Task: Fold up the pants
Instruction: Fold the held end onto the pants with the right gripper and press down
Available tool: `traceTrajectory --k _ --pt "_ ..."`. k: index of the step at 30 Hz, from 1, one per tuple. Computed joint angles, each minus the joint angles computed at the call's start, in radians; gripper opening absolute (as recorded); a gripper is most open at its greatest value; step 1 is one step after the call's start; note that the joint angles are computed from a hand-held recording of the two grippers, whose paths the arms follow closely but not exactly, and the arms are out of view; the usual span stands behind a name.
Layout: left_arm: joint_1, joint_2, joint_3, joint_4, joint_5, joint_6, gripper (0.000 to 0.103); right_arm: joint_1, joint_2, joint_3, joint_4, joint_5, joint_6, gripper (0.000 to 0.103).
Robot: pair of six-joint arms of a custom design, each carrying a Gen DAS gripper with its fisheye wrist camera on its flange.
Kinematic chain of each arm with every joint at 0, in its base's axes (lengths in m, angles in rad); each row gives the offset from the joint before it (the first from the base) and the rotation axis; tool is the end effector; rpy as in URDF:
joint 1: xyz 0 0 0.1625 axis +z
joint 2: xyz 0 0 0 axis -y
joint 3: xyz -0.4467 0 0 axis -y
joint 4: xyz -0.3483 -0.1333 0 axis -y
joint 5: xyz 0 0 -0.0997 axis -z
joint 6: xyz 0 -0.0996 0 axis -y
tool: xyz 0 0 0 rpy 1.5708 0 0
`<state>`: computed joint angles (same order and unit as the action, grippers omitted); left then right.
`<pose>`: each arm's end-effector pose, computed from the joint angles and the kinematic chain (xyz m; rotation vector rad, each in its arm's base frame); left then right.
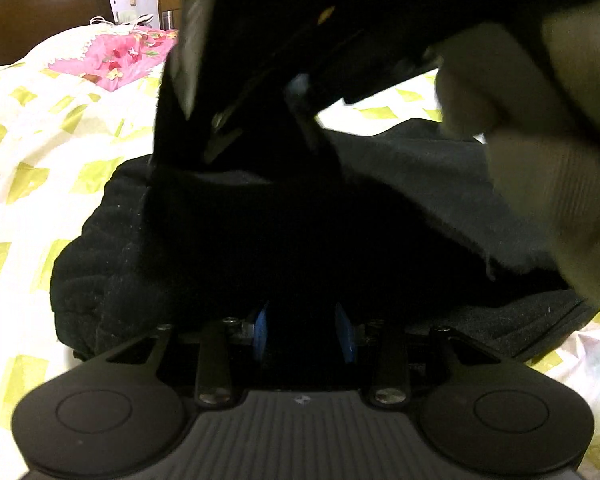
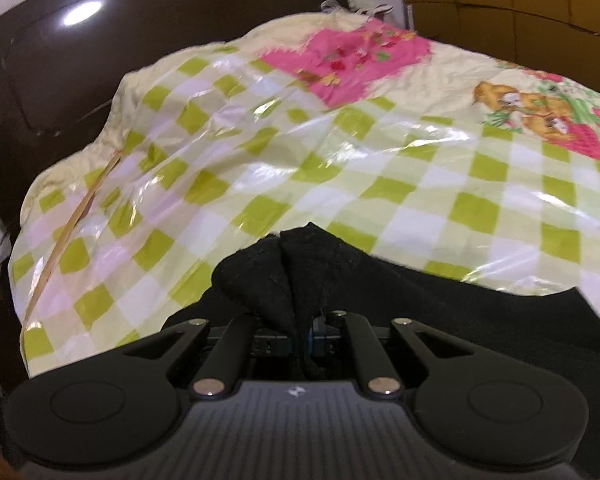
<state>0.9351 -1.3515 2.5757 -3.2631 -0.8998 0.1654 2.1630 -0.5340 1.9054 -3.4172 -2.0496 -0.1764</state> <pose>-0.0446 -0.3892 0.2463 0.7795 2.3711 -0.7788 0.3977 -0.4346 0.0154 0.8549 -2.5349 0.7671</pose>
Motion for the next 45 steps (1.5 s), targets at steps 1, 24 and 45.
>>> traceTrajectory --k 1,24,45 --pt "0.000 0.000 0.001 -0.002 0.000 0.000 0.048 0.003 0.008 -0.004 0.005 -0.004 -0.013 0.007" --pt "-0.075 -0.070 0.033 0.078 0.076 -0.087 0.050 0.000 0.027 -0.021 0.096 -0.019 -0.011 0.009" --pt "-0.176 -0.262 0.041 0.350 0.174 -0.186 0.051 -0.050 -0.052 0.064 0.132 0.202 -0.012 0.023"
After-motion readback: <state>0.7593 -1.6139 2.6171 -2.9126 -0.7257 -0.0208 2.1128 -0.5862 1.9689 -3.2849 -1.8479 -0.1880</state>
